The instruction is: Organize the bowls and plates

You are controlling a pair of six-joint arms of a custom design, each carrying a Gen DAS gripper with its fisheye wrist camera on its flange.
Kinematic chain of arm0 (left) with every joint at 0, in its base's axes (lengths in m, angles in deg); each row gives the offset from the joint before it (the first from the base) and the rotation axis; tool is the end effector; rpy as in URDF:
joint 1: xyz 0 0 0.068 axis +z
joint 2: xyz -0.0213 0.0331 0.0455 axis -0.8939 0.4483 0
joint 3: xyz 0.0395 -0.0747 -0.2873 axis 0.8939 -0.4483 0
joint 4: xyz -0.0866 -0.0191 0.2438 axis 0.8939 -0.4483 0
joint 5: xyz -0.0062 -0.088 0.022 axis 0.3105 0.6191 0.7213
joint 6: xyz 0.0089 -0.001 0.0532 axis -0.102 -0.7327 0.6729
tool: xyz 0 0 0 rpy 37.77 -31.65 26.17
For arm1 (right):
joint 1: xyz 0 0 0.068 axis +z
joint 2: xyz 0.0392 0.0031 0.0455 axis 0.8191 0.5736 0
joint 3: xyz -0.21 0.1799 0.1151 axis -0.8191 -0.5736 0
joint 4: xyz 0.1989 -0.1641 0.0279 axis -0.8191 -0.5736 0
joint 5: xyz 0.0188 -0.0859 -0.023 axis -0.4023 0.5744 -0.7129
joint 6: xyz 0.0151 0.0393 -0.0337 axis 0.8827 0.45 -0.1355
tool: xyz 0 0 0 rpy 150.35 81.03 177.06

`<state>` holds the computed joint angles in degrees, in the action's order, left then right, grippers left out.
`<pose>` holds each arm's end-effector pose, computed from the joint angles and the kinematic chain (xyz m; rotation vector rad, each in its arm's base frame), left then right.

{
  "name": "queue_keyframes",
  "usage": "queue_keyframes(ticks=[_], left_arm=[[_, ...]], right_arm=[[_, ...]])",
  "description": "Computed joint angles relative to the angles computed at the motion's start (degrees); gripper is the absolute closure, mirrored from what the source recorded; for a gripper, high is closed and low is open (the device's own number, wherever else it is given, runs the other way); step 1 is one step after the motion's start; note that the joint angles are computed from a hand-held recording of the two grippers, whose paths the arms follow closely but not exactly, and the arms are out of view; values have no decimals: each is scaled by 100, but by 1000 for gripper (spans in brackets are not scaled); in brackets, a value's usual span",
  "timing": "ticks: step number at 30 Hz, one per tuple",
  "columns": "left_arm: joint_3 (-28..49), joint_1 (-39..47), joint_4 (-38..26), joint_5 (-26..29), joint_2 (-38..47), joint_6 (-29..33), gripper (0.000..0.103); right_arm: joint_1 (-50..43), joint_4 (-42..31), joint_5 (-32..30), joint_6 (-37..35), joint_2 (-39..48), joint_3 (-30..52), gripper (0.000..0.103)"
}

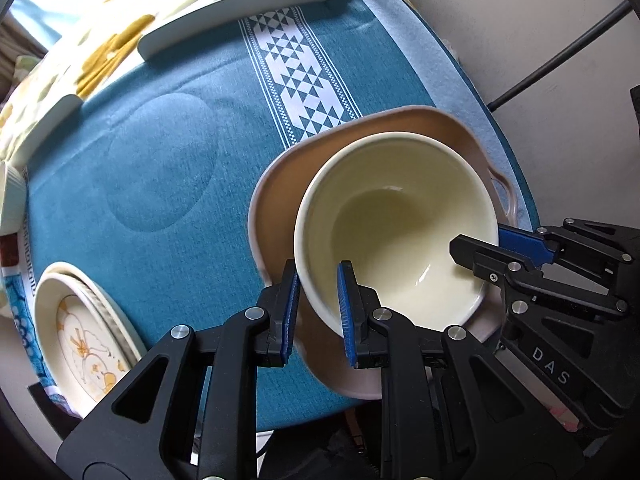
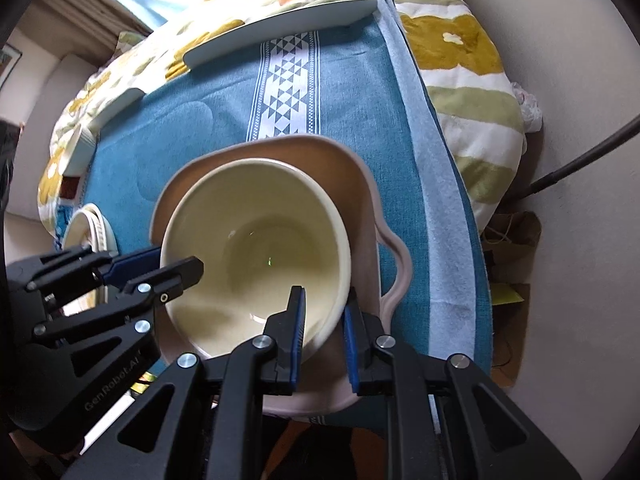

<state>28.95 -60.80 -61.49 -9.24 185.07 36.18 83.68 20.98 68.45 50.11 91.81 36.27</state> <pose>0.2603 0.0089 0.0868 0.0511 2.9858 -0.1034 0.2844 0.1629 0.0814 -0.4980 2.9615 0.3541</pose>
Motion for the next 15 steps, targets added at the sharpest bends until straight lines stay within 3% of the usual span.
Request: queue_keyframes(ticks=[15], left_arm=[[-216,-43,-241,21,-883,-106,87]], right_arm=[[14,21,102,8,-859,-448,87]])
